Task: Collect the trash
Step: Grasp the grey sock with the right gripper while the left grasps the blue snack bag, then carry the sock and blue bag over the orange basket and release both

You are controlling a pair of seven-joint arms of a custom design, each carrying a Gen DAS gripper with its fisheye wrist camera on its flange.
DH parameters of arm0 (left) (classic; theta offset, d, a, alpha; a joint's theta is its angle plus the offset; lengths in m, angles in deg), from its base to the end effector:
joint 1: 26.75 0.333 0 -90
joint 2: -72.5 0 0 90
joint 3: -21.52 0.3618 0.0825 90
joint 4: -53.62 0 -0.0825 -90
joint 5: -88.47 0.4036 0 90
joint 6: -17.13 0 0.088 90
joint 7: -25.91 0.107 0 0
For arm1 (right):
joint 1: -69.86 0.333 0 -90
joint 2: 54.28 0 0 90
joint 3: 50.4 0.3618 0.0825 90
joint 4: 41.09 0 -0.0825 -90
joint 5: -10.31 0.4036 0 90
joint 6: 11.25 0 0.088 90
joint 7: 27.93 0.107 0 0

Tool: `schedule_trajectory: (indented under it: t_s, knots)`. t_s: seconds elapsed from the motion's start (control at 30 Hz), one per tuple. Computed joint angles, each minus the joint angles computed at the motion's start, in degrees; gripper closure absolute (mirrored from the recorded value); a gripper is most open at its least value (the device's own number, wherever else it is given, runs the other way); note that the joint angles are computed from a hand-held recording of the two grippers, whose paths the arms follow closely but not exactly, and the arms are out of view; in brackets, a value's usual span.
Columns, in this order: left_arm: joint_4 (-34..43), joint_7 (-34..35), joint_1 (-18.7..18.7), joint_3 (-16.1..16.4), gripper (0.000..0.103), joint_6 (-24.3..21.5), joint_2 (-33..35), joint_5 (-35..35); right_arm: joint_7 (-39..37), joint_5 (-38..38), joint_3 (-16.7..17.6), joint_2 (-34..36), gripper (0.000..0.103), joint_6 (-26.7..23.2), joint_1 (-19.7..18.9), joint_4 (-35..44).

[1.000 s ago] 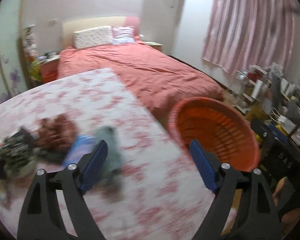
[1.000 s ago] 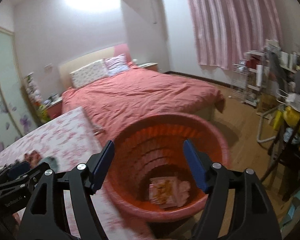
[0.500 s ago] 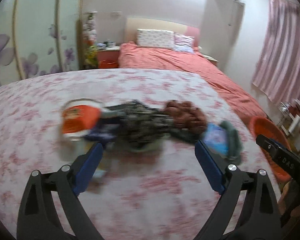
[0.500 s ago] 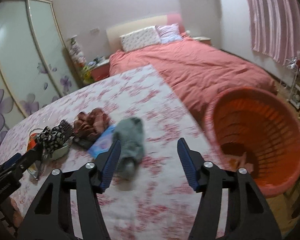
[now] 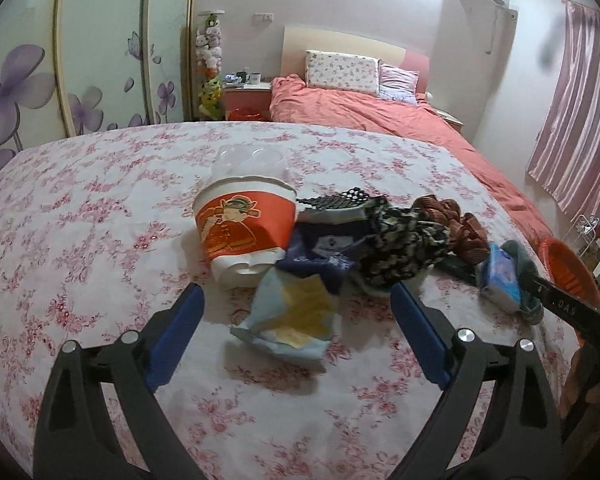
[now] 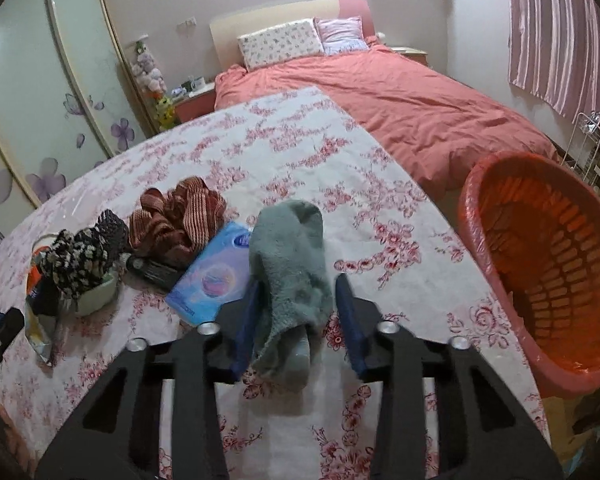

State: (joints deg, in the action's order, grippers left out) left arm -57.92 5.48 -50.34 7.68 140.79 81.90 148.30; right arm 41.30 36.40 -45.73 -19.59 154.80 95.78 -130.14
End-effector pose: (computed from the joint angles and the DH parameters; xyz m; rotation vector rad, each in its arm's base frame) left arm 0.5269 -0.3509 0.4557 -2.1494 1.0146 -0.5716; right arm 0.6994 0.3660 0.4030 -2.0258 1.2537 -0.2863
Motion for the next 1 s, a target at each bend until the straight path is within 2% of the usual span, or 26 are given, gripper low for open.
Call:
schedule_trajectory:
  t_s: [0.07,0.1,0.2,0.33,0.57,0.6,1.0]
  knots:
    - [0.0,0.3,0.1,0.1,0.011,0.2,0.1,0.0,2.4,-2.2,-3.2,-0.3,0.091,0.6,2.5,-0.5]
    - [0.0,0.7,0.3,0.2,0.011,0.4,0.1,0.1,3.2,-2.9,-3.9,-0.4,0.093,0.7,2.9,-0.7]
    - [0.8,2.2,0.5,0.4,0.013,0.1,0.9,0.1,3.8,-2.5,-3.1,-0.4,0.094,1.3,2.0,-0.9]
    - [1.5,4.8,1.1,0.8,0.028,0.9,1.8,-1.5,4.0,-2.4,-2.5,-0.6,0.094,1.1,1.3,-1.2]
    - [3.5,9.6,1.2,1.3,0.047,0.6,4.2,-4.5,3.7,-2.5,-2.0,-0.2,0.094,0.6,0.8,-0.6]
    - [3.8,10.3,1.4,1.4,0.055,0.9,4.5,-5.2,3.8,-2.4,-2.0,-0.2,0.094,0.5,0.8,-0.5]
    - [1.9,6.1,0.7,1.6,0.058,2.4,2.2,-2.8,2.4,-0.6,-0.4,-1.4,0.094,1.2,-0.7,-2.1]
